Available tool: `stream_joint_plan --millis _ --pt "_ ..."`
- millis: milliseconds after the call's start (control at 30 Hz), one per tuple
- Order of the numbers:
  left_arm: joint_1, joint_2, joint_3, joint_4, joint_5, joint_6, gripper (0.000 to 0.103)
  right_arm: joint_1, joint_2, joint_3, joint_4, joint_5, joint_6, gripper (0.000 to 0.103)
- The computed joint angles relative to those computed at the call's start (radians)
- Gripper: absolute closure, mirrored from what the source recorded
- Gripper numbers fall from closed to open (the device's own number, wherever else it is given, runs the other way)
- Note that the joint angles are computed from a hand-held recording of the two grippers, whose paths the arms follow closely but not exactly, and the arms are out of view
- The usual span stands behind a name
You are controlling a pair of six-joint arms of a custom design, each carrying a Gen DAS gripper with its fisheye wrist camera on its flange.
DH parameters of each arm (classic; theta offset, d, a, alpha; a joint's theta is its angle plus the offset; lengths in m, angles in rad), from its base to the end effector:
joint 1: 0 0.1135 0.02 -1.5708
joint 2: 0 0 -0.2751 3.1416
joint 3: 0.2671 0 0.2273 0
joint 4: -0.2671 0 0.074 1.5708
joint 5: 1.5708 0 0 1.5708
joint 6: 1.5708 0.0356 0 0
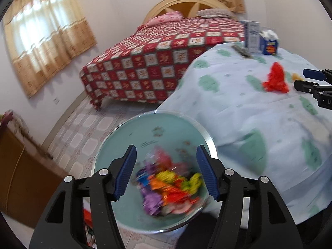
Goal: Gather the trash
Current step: 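Grasp the red plastic bag with the left tool while the right tool grasps the yellow sponge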
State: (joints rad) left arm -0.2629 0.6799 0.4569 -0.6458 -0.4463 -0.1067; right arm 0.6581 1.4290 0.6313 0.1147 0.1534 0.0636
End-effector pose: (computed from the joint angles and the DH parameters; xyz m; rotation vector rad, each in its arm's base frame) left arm 0.1022 -0.0116 0.2155 -0.0113 2.3600 0.3664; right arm 0.2105 0.1559 0.2019 -0.5808 2.1771 0.2162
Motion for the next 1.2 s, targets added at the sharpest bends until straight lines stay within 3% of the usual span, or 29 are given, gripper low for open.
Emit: stream_joint_plan --millis 100,267,500,700,767,800,833,900,1200 --pt "-0.194 0.158 0.041 0.065 -0.080 -0.126 0.043 -0.144 -0.059 -0.046 -0.014 -0.024 -0.013 0.035" --pt "-0.366 0.415 0.141 0.184 -0.117 -0.218 0.042 -0.373 -0.083 -0.087 -0.005 -0.094 -0.052 0.035" --pt "-0.436 0.716 0.327 0.330 -0.086 -0.206 0.042 -0.577 -0.067 -0.105 0.015 -0.207 -0.099 0.035" --pt "-0.418 0.949 0.491 0.403 -0.014 -0.161 0.042 -0.645 -0.055 -0.101 0.020 -0.266 -0.129 0.035" --pt "-0.396 1.007 0.523 0.407 0.013 -0.164 0.055 -0.665 -0.040 -0.094 0.022 -0.282 -0.125 0.035" --pt "-0.382 1.029 0.538 0.402 0.039 -0.161 0.084 -0.670 -0.038 -0.092 0.019 -0.286 -0.121 0.035" --pt "-0.362 1.046 0.549 0.395 0.081 -0.161 0.098 -0.675 -0.035 -0.090 0.017 -0.292 -0.120 0.035" --pt "-0.333 1.032 0.531 0.402 0.134 -0.160 0.102 -0.683 -0.028 -0.084 0.011 -0.309 -0.124 0.035" --pt "-0.254 0.806 0.390 0.378 0.102 -0.094 0.102 -0.574 0.048 0.002 -0.027 -0.359 -0.147 0.032"
